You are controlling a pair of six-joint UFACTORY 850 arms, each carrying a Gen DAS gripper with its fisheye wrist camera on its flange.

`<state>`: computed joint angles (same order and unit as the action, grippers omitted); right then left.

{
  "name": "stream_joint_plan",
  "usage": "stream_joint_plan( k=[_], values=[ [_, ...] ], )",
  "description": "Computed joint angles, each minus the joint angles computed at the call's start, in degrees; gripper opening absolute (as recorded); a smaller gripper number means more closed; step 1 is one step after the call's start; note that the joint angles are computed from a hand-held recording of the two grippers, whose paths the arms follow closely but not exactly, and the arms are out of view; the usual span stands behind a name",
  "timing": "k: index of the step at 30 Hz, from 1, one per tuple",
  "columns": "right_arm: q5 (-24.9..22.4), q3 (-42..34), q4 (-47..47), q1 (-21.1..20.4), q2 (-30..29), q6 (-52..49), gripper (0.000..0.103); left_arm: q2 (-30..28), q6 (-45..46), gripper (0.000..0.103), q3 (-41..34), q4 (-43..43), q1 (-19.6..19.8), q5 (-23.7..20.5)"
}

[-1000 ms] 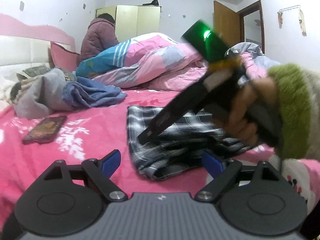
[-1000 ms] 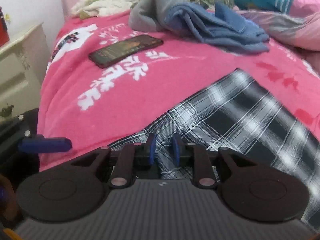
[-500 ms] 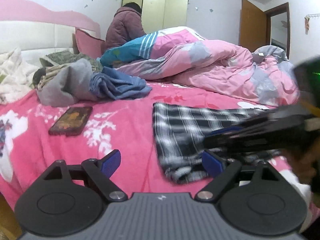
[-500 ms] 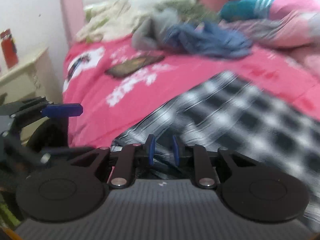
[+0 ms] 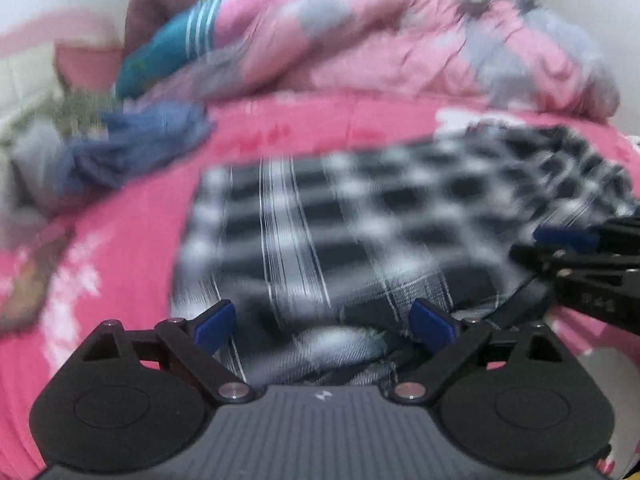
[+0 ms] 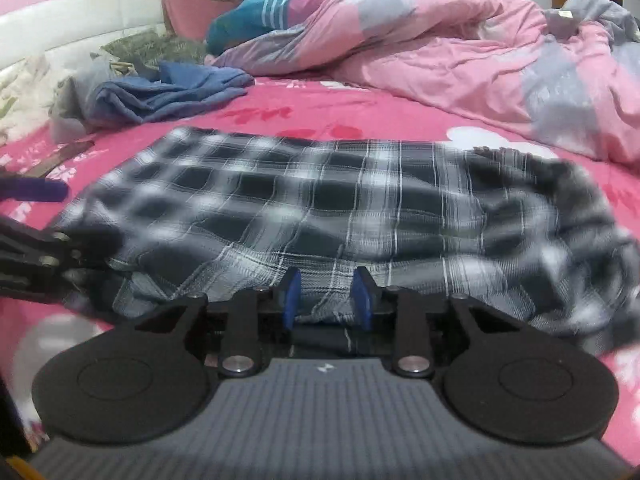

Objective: Fold clothes

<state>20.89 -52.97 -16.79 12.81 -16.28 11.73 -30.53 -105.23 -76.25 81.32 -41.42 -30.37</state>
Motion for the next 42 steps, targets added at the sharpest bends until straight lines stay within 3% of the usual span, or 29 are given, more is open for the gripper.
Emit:
stream_joint_plan(
  k=[1,3,6,16,27,30,34,42],
  values=[
    [2.22,0.90,1.51,-0.05,-0.11,-1.56,0.028,0.22,-0.11,0.103,0.00,-1.75,0.29,0.39],
    [2.45,0.94,4.48,0.27,-0.34,-5.08,0.029,0.67,-2.99,0.103,0.58,-2.03,1.00,2.17],
    [2.70,0.94,5.83,0.40,-0.51,-6.56,0.029,0.59,-0.17,0.103,-0.09,-6.14,1.43,2.73],
    [4.45,1.80,-3.31,-1.41,-0.05,5.07,0.030,-2.31,13.41,0.103,-7.06,-23.44,0.69,-3.90],
    [7.46,2.39,-10.50,-2.74,-0.03,12.70,0.039,-3.65,17.07,0.103,-9.79,-27.81,0.47,-6.87],
    [8.63,3.08,-10.53,-2.72,0.39,11.86,0.049,-3.81,16.96,0.103,-10.04,-27.78,0.26,-7.60],
    [7.79,3.09,-10.55,-2.63,1.60,10.69,0.079,-4.04,17.42,0.103,-10.51,-28.04,0.03,-8.45],
    [5.13,-0.07,1.34,-2.56,1.49,-2.94,0.085,-4.45,17.99,0.103,-11.24,-28.54,-0.25,-9.64]
  ],
)
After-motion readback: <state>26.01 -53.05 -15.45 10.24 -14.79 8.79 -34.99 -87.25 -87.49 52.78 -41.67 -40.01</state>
